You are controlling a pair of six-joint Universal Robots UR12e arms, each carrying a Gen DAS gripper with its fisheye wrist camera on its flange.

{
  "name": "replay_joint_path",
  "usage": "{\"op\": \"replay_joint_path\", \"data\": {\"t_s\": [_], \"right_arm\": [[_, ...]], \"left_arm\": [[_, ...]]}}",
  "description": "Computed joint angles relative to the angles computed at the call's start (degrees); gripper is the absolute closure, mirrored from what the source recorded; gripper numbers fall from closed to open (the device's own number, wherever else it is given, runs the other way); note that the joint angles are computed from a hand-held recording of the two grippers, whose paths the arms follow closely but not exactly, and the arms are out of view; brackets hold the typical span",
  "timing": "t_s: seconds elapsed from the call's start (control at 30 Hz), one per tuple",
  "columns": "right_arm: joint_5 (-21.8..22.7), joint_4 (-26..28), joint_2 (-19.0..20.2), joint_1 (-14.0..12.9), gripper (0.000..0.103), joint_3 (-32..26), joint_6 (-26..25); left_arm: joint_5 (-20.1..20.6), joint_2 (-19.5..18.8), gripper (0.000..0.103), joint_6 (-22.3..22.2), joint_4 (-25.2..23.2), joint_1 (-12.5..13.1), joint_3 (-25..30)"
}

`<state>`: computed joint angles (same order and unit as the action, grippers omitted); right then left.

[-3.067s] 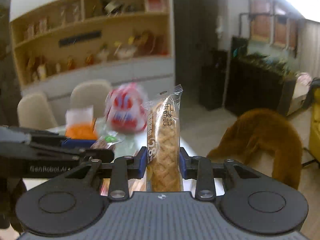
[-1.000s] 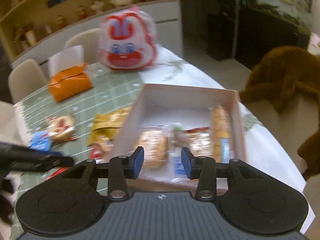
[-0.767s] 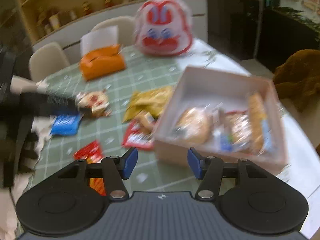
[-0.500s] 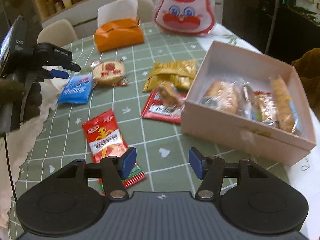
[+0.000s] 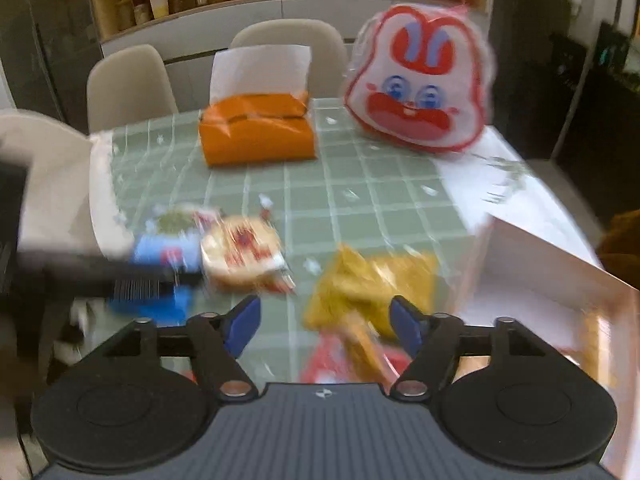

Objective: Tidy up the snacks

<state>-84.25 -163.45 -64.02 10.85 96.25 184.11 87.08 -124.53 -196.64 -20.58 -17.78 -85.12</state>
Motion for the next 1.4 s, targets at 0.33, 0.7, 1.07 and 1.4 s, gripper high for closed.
{"op": "replay_joint_path", "data": {"t_s": [0.33,0.7,1.07,1.4], "right_arm": [[2.28,9.14,10.76,2.16,0.025,-13.49,2.21],[-0.33,11.07,9.93,3.26,0.028,-13.35,-6.01],[-1.22,6.16,1.48,1.49,0.038,-2.50,-3.66],[2.42,2.72,-5.17,0.42,0.039,7.87,-1.07]], "left_arm": [[4.67,-0.20,0.062,-9.15,2.65,2.42,0.22],[5.35,-1.82,0.066,-8.81,0.74,2.39,1.86],[0.48,-1.93,0.066,5.96,-0.63,0.50,2.35],[-3.09,-0.28,0.066,9.13,-2.81,-1.02,0.38]]}}
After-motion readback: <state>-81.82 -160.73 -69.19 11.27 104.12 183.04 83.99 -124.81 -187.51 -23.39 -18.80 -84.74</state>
